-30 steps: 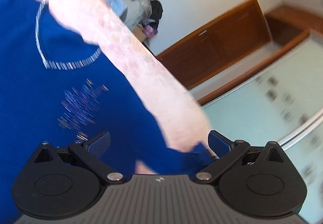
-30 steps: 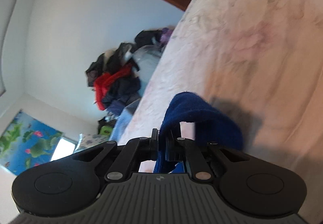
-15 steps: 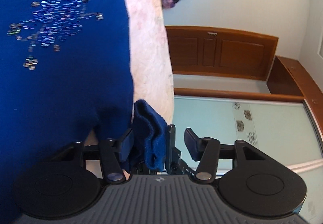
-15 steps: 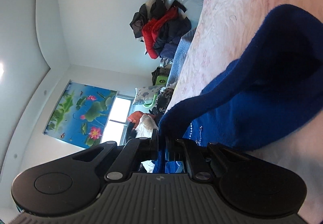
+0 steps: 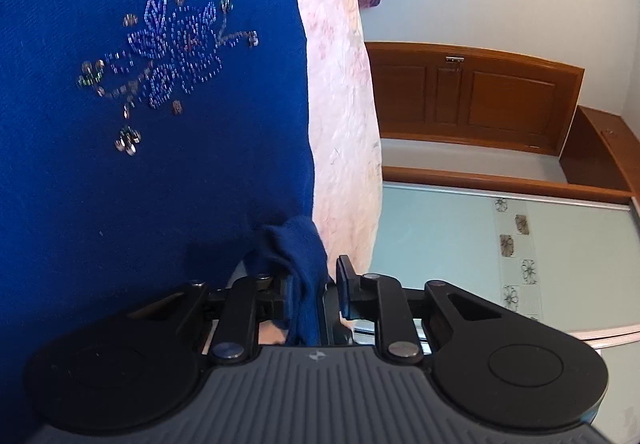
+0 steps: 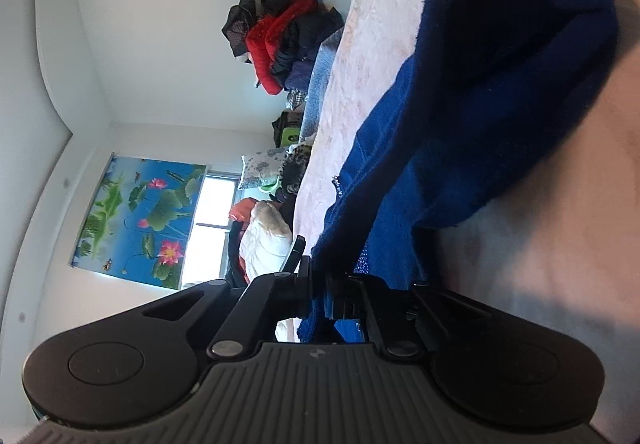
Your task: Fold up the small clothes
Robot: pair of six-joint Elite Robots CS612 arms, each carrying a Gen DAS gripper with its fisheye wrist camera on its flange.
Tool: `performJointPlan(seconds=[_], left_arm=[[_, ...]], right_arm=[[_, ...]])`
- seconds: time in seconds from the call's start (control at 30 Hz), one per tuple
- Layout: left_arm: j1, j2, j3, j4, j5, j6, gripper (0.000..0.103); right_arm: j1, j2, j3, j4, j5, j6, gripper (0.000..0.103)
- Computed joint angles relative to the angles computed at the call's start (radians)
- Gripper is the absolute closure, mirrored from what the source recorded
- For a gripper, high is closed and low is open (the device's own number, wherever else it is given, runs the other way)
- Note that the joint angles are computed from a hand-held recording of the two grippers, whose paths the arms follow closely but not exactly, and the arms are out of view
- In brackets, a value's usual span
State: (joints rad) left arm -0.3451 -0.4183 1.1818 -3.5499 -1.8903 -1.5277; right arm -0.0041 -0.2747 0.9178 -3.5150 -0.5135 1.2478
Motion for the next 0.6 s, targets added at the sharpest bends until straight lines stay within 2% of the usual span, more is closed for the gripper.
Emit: performJointPlan(seconds=[0.07,0.1,0.17,0.23,0.4,0.53,0.6], left_arm=[[0.002,-0.003,0.008,0.001,0.02,-0.004,0.092],[0.006,0.0,0.002,0.011,0.007,-0.007,0.093],[0.006,-0.004,0.001,0.04,0.009,0.018,0.096],[0.007,-0.016,0.008,0.079,0.002,0.061,0.099],[0.01,-0.053,0.042,0.164,0.016,0.187,0.1],[0.004,-0.093,0.085,0.184,0.091,0.307,0.1],[0.009,-0.122,0.124,0.141,0.131,0.366,0.1]], right_arm=[[-0.006,-0.024,0.042,0.008,-0.008,-0.025,0.06],[-0.008,-0.032,0.061,-0.013,-0.021,-0.023,0.035],[-0.015,-0.027,0.066,-0.086,-0.036,0.01,0.037],[-0.022,-0.04,0.088,-0.075,-0.034,-0.011,0.038],[-0.037,-0.045,0.125,-0.122,-0.069,0.032,0.038],[-0.044,-0.046,0.138,-0.138,-0.082,0.048,0.038],[-0.047,-0.055,0.153,-0.135,-0.083,0.018,0.038]])
